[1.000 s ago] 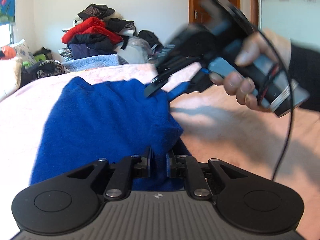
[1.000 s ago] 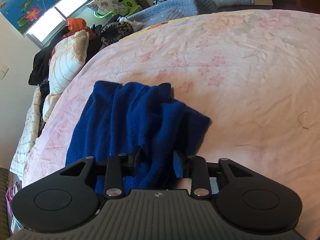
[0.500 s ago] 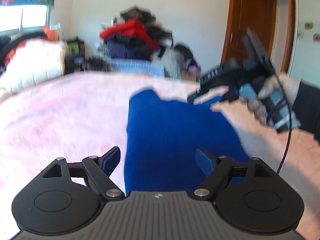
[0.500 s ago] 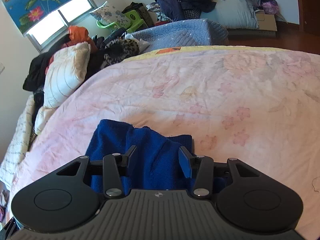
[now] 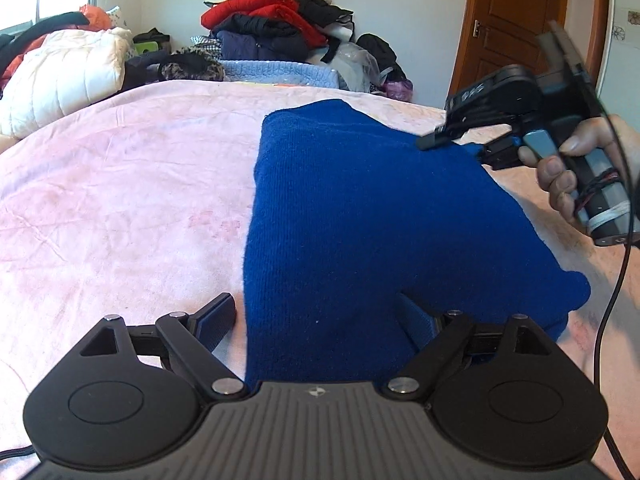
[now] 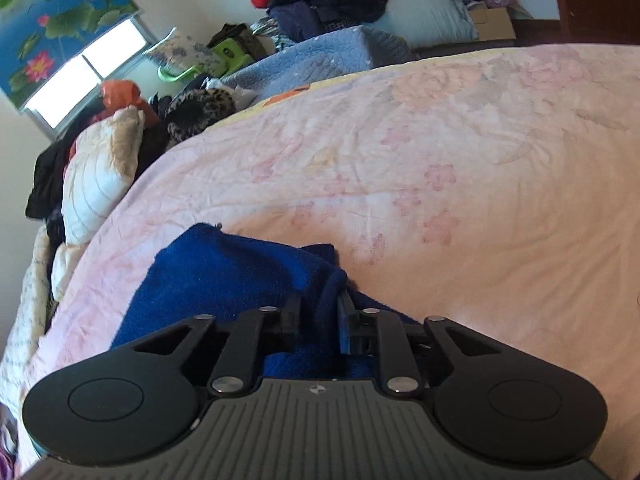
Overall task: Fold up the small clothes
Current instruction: 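Grasp the blue sweater edge with the right tool and fold it inward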
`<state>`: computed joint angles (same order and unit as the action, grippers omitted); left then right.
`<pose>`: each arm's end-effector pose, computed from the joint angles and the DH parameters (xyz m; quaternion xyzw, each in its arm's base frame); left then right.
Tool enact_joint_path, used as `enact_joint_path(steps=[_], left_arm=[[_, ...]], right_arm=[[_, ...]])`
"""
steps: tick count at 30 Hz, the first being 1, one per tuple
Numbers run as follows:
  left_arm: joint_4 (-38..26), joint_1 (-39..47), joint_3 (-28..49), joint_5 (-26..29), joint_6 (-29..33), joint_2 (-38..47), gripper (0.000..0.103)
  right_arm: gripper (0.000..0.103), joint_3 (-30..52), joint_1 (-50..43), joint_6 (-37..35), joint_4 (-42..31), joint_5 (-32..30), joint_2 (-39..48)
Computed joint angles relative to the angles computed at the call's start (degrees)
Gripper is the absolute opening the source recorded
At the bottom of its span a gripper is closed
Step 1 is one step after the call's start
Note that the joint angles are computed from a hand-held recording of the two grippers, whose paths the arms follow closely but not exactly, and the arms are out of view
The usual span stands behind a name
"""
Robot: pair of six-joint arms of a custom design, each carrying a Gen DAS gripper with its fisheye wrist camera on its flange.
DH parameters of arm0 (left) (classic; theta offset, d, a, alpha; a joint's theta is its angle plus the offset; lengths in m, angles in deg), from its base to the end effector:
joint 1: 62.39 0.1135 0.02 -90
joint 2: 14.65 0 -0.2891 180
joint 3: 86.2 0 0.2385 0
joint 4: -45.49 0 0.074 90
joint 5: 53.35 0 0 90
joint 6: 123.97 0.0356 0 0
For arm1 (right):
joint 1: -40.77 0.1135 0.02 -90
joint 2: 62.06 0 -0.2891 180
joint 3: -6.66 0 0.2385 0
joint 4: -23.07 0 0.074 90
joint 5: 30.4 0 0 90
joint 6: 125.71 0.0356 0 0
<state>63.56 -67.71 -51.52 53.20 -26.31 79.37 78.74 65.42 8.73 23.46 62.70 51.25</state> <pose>0.2412 -0.0326 0.1254 0.1609 0.8890 -0.1227 0.4108 0.3613 0.1637 0.1502 0.1673 0.8936 0.2155 0.3564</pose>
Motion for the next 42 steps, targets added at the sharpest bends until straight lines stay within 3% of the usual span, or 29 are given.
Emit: enact_joint_path(steps=[2, 4, 9, 12, 14, 16, 17, 19, 20, 21, 25, 28, 31, 32, 33, 35, 36, 37, 38, 42], left_arm=[[-4.2, 2.3, 0.9, 1.5, -0.3, -3.0, 0.089], [-7.1, 5.6, 1.3, 5.0, 0.4, -6.0, 0.089], [-13.9, 7.6, 6.3, 7.9, -0.3, -5.7, 0.089], [-21.2, 8.5, 11.9, 11.7, -4.9, -1.0, 0.089], [-20.9, 9.1, 12.5, 13.3, -7.8, 1.2, 0.089], [-19.7, 8.0, 11.6, 11.6, -8.1, 0.8, 0.087], [-19.9, 6.7, 11.6, 10.1, -7.9, 0.3, 0.083], [-22.0, 5.8, 12.7, 8.8, -6.7, 0.5, 0.035], [-23.5, 6.1, 13.9, 9.4, -6.6, 0.9, 0.029], [-25.9, 6.7, 15.3, 10.6, -6.0, 1.0, 0.015], [-30.2, 5.7, 18.2, 7.2, -0.6, -0.8, 0.012], [-29.2, 4.2, 18.4, 3.7, 2.4, 1.3, 0.012], [-26.7, 2.9, 14.7, 1.0, 6.4, -2.6, 0.017], [-26.2, 2.8, 13.8, 0.0, 7.3, -4.6, 0.019], [-24.8, 2.6, 12.4, -1.1, 7.8, -6.8, 0.024], [-17.7, 1.8, 9.0, -3.1, 8.4, -11.1, 0.035], [-12.7, 0.2, 7.6, -4.9, 8.3, -11.8, 0.056], [-8.4, -1.8, 7.0, -6.6, 8.0, -11.3, 0.084], [-5.2, -3.4, 7.2, -7.3, 7.8, -9.9, 0.092], [-3.8, -9.9, 14.5, -9.2, 9.0, -0.2, 0.093]], right_arm=[[0.055, -6.0, 0.6, 3.6, 6.7, 0.3, -3.9], [0.056, -11.9, 2.3, 3.7, 10.6, 2.2, -8.8], [0.055, -20.0, 9.2, 2.1, 4.7, 5.9, -19.0], [0.055, -22.3, 13.9, 5.4, 1.5, 6.6, -19.7], [0.055, -24.7, 16.6, 9.0, 3.9, 5.7, -18.4], [0.040, -27.9, 19.8, 10.4, 10.0, 9.0, -17.4], [0.013, -28.5, 20.5, 11.7, 10.7, 8.6, -17.3], [0.013, -30.6, 20.0, 14.8, 15.0, 6.4, -17.0], [0.012, -31.2, 20.2, 14.7, 15.9, 6.9, -17.0], [0.012, -31.9, 20.7, 15.1, 16.8, 7.7, -17.5], [0.012, -35.4, 23.0, 17.2, 19.3, 12.0, -22.0], [0.011, -34.1, 23.0, 18.8, 18.6, 10.9, -17.9], [0.020, -32.9, 23.2, 20.3, 18.3, 10.4, -16.7], [0.030, -32.6, 22.3, 21.2, 16.4, 9.6, -18.2], [0.041, -33.2, 21.6, 21.6, 16.4, 10.2, -20.2], [0.046, -33.9, 20.5, 19.6, 16.6, 14.6, -24.1], [0.047, -32.8, 19.1, 18.0, 15.7, 15.1, -25.3], [0.047, -31.2, 16.8, 16.4, 15.0, 13.6, -25.6], [0.048, -28.8, 13.9, 14.8, 15.5, 10.8, -24.6], [0.058, -16.0, 6.1, 13.5, 19.2, -0.3, -12.9]])
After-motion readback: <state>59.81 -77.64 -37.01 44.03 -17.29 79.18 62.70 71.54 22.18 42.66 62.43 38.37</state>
